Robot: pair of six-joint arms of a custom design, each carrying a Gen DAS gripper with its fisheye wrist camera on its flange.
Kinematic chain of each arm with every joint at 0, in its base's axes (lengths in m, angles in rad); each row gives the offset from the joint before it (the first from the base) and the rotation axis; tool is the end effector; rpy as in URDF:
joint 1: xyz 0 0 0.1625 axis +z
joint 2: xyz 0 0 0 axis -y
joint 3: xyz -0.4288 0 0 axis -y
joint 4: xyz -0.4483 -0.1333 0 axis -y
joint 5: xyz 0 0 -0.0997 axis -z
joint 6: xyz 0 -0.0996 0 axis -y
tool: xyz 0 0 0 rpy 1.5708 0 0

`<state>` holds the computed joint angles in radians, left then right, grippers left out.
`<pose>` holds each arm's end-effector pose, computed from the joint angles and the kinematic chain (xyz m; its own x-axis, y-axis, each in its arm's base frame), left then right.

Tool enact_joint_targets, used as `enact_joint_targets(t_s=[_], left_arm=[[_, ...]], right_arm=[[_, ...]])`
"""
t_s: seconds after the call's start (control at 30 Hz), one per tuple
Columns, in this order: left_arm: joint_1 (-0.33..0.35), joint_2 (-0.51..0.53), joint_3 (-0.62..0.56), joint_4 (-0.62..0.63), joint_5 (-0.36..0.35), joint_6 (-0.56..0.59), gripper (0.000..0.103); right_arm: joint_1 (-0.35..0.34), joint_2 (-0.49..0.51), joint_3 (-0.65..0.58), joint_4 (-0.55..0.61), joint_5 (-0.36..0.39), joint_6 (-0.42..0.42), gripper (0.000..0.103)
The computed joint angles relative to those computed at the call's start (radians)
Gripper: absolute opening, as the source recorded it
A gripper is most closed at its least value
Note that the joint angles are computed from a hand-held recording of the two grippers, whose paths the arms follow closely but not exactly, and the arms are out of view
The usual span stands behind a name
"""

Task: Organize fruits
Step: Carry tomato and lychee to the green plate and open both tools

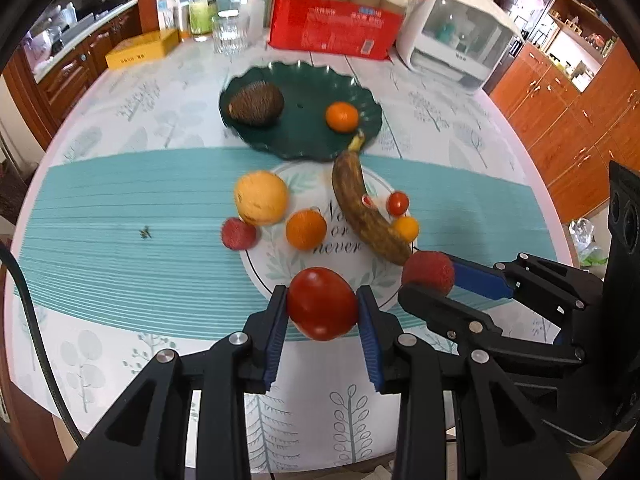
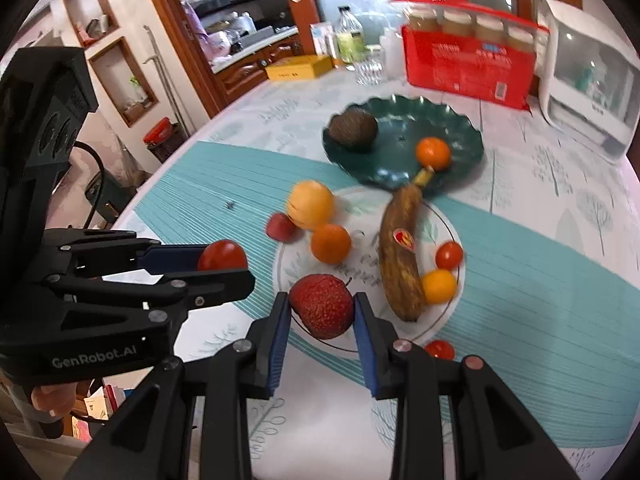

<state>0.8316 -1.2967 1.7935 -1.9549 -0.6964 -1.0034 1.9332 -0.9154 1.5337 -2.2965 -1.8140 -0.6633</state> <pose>-0.2506 -0.5862 0.2869 -0.7881 -0.3527 -0.5045 0.0090 0.8128 -0.5824 0.3632 -0.6496 0.1572 -0.5053 -0.8245 0.2547 -0.8422 0.5355 0.0629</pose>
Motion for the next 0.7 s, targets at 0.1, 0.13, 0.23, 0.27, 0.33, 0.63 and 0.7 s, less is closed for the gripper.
enact_joint_targets(t_s=[0.1, 0.13, 0.23, 0.27, 0.33, 0.63, 0.7], left_arm=[[-0.014, -0.006, -0.023, 0.055, 0.039, -0.023, 0.033], [-0.016, -0.007, -0.030, 0.066, 0.047, -0.025, 0.033], [-0.019, -0.010, -0.062, 0.102, 0.076, -0.019, 0.033], [-0.019, -0.010, -0.075, 0.113, 0.087, -0.013, 0.033], [-0.016, -0.004, -0.108, 0.131, 0.108, 0.011, 0.033], [0.046, 0.078, -0.334, 0.150, 0.180, 0.220, 0.033], [0.068, 0.110, -0.396, 0.145, 0.199, 0.276, 0.033]], right_arm=[[0.012, -0.004, -0.013, -0.004, 0.020, -0.020, 0.031], [0.017, -0.001, -0.025, -0.002, 0.026, -0.025, 0.031], [0.030, 0.019, -0.070, -0.003, 0.028, -0.028, 0.031], [0.035, 0.030, -0.090, -0.003, 0.027, -0.026, 0.031], [0.043, 0.056, -0.134, -0.005, 0.022, -0.020, 0.031], [0.081, 0.265, -0.464, -0.016, -0.049, 0.012, 0.031], [0.084, 0.322, -0.556, -0.010, -0.059, 0.018, 0.031]])
